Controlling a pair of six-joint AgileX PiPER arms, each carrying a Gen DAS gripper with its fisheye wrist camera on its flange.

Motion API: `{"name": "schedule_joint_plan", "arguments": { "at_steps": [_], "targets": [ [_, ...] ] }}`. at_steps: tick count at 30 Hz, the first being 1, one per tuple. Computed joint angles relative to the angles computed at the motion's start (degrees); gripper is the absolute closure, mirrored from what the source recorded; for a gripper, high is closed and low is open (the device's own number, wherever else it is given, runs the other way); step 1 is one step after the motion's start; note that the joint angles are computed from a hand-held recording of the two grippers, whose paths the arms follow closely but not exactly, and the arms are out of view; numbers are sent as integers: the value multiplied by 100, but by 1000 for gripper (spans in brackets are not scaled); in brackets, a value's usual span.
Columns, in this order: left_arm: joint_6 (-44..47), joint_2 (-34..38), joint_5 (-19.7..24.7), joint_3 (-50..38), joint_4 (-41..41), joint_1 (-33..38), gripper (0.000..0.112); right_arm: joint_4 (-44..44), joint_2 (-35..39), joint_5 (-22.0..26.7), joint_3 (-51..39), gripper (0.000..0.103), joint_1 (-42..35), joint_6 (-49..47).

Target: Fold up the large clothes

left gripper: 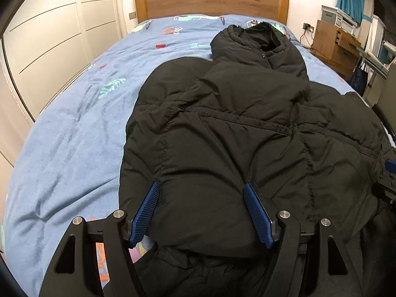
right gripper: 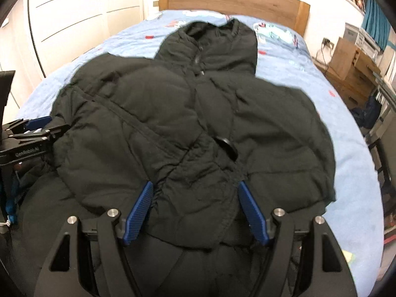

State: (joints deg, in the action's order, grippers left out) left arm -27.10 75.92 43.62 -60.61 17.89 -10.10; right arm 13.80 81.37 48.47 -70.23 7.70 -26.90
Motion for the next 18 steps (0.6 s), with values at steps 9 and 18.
{"name": "schedule_joint_plan", "arguments": {
  "at_steps": [9,18],
  "targets": [
    [-332,-102,-66,265,189,-163,35,-169,235,-176,-96,33,386,283],
    [-1017,-239,319,302,822,-676,34,73,134,-185,266,33,39,-41]
  ]
}}
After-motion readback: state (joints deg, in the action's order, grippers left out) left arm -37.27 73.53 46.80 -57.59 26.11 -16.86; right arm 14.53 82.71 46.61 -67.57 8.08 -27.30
